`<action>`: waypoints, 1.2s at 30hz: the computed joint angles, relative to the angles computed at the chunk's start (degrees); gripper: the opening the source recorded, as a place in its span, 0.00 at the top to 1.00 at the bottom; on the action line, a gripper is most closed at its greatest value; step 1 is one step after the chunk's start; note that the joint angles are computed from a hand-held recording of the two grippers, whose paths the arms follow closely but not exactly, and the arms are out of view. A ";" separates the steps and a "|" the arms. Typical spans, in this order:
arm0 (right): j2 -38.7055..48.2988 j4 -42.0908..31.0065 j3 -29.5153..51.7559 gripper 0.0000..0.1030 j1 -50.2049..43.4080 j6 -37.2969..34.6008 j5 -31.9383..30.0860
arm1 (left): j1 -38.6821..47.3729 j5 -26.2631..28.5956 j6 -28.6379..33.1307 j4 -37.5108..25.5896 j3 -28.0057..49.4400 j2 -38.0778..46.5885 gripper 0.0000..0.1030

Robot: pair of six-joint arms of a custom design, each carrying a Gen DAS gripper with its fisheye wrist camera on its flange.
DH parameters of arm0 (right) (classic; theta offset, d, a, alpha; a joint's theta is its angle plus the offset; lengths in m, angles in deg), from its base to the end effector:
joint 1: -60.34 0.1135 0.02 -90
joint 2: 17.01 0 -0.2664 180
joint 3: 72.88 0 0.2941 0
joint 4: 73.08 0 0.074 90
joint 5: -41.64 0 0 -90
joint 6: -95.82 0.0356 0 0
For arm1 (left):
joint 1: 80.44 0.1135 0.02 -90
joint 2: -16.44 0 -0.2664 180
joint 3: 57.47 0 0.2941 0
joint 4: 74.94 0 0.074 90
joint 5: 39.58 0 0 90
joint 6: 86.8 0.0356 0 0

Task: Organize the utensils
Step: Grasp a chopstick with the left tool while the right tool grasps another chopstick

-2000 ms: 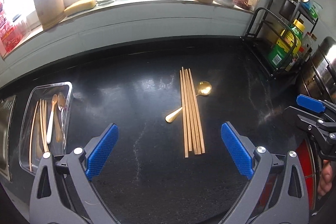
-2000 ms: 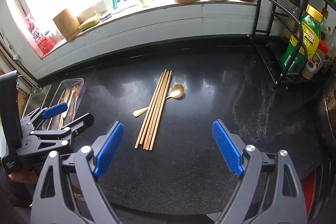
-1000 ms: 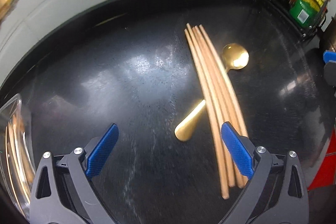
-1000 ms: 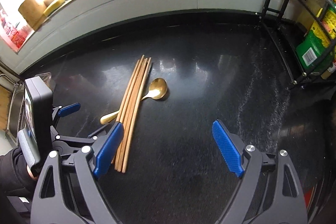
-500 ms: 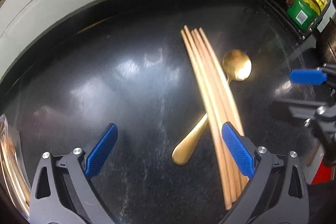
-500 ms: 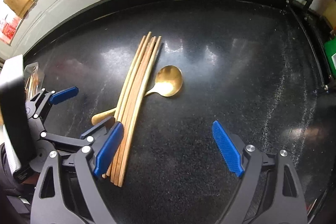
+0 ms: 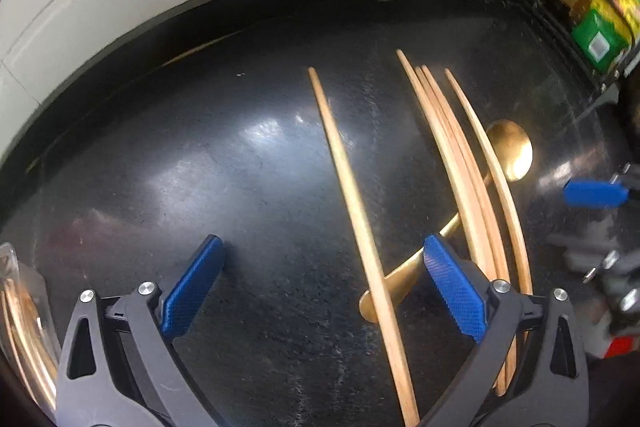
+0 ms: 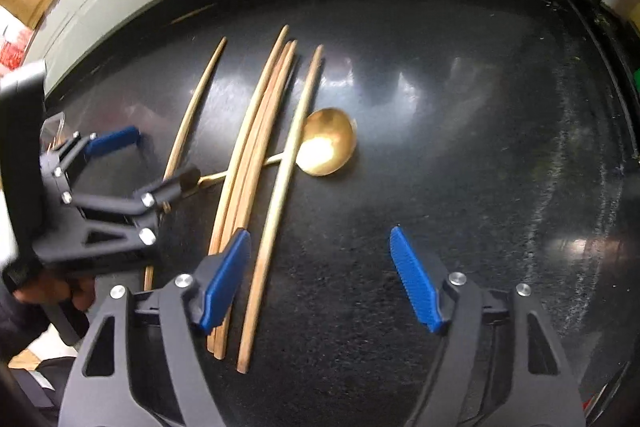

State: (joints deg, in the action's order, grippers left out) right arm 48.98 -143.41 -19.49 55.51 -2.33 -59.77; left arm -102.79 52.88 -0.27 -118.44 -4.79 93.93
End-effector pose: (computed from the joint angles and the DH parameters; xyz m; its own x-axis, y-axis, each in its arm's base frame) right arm 0.2119 -0.0108 0.1846 -0.9871 -0.0560 -0.1497 -0.0825 0.9808 0.1769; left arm 0.2489 -0.1040 0.1484 -0.8817 0.2971 -0.3665 0.3418 0.9377 -0.0622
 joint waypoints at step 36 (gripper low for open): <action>-18.67 -9.12 3.37 0.93 0.80 -3.31 0.65 | -6.57 -9.49 -9.83 -16.91 2.09 -23.43 0.94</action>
